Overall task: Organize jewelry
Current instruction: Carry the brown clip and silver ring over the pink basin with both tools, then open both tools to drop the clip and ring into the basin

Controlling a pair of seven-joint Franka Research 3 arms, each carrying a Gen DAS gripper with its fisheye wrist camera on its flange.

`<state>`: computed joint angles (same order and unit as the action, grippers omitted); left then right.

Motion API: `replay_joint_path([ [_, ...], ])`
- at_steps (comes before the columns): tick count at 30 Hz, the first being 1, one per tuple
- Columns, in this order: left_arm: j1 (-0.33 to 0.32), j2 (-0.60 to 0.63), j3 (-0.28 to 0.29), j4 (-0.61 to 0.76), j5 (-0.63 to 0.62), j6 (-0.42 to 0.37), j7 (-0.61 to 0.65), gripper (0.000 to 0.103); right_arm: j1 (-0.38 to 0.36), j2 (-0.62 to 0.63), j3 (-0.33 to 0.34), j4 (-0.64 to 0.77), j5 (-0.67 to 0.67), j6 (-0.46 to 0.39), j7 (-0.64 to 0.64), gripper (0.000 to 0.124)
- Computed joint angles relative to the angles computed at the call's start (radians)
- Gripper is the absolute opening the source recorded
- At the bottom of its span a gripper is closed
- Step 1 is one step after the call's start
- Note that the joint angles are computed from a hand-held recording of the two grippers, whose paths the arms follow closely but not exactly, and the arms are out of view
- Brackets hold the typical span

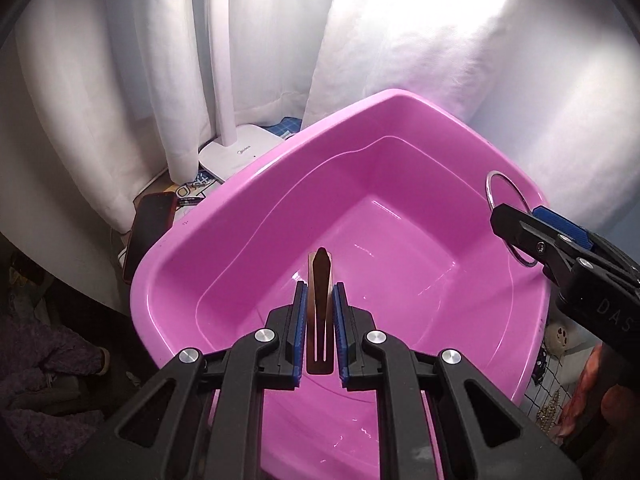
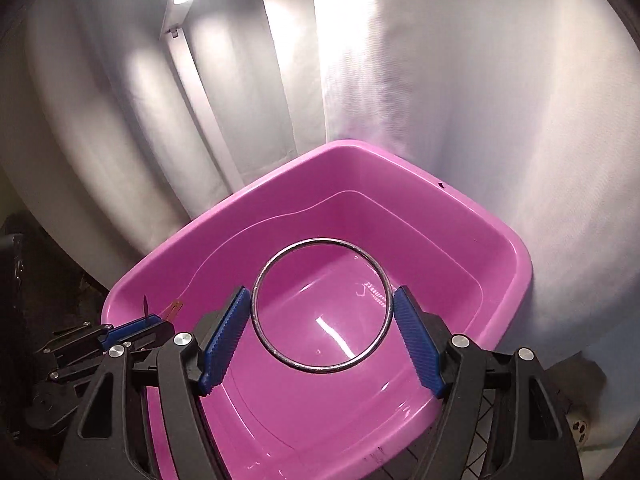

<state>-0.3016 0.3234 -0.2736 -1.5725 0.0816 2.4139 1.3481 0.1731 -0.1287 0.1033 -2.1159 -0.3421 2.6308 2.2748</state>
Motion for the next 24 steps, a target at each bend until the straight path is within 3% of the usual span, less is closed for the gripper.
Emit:
replay_joint_path([
  [6, -0.018, 0.137, 0.005, 0.2, -0.004, -0.213, 0.012, 0.013, 0.026, 0.125, -0.044, 0.153, 0.187, -0.191, -0.165, 0.071],
  [11, -0.039, 0.216, 0.015, 0.326, 0.004, -0.319, -0.013, 0.013, 0.036, 0.188, -0.068, 0.239, 0.248, -0.324, -0.214, 0.071],
  [17, -0.061, 0.29, 0.023, 0.442, 0.009, -0.429, -0.019, 0.013, 0.047, 0.257, -0.086, 0.315, 0.265, -0.373, -0.237, 0.071],
  [22, -0.068, 0.299, 0.032, 0.454, 0.021, -0.449, -0.026, 0.014, 0.055, 0.279, -0.096, 0.333, 0.264, -0.386, -0.25, 0.071],
  [23, -0.069, 0.3, 0.033, 0.455, 0.024, -0.453, -0.028, 0.017, 0.056, 0.282, -0.097, 0.335, 0.266, -0.39, -0.253, 0.071],
  [24, -0.069, 0.299, 0.034, 0.455, 0.026, -0.455, -0.029, 0.028, 0.058, 0.283, -0.097, 0.335, 0.268, -0.396, -0.254, 0.071],
])
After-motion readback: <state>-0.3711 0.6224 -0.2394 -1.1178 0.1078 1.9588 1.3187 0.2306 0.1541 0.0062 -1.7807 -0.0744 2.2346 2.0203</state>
